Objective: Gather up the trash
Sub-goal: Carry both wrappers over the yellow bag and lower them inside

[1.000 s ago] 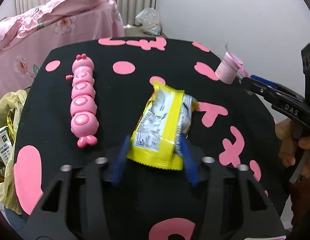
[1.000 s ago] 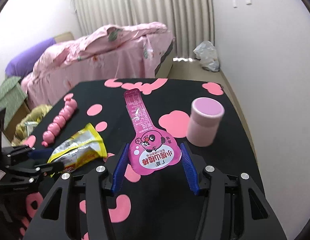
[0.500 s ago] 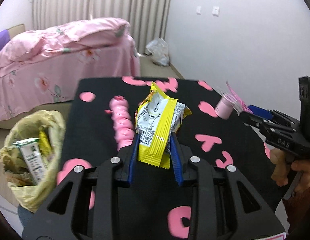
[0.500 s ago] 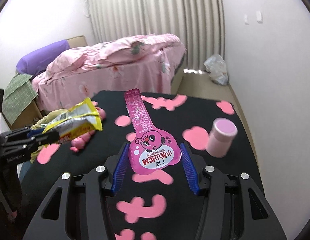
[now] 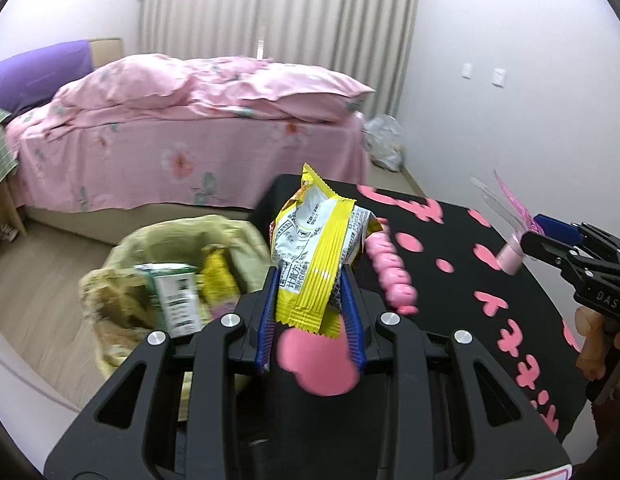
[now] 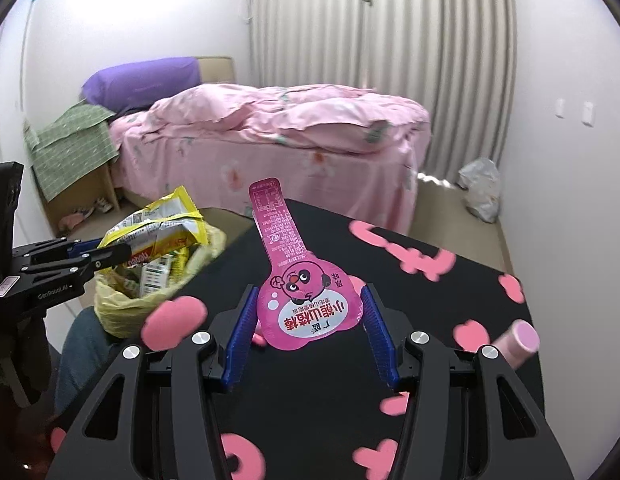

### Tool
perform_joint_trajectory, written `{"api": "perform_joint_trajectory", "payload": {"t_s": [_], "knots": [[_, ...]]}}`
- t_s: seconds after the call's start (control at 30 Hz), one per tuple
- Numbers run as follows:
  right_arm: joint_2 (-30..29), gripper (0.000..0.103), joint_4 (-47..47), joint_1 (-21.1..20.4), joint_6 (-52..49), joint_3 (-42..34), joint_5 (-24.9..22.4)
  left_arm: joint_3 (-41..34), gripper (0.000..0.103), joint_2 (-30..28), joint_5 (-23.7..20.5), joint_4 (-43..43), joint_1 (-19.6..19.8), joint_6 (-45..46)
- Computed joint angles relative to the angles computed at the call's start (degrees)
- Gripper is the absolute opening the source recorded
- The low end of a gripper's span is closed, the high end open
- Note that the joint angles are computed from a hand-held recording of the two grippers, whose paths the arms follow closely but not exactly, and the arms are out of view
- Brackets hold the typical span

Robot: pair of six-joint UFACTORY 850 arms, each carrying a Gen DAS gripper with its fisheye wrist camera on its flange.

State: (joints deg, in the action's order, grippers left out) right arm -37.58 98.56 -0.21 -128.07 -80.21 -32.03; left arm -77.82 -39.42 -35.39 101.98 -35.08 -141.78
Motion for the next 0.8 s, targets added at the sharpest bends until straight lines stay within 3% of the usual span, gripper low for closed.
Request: {"api": "perform_joint_trajectory", "payload": {"t_s": [0.4,0.8], "knots": [[-0.5,0.049,-7.8,6.8,6.5,-2.1,2.0,11.1,0.029,4.6,-2.8,6.3,4.7,-16.4],[-8.4,0.049,-22.2,11.3,21.5,-12.3,1.9,10.0,0.029,0.7,-1.3,-0.9,8.0,-15.0]]}}
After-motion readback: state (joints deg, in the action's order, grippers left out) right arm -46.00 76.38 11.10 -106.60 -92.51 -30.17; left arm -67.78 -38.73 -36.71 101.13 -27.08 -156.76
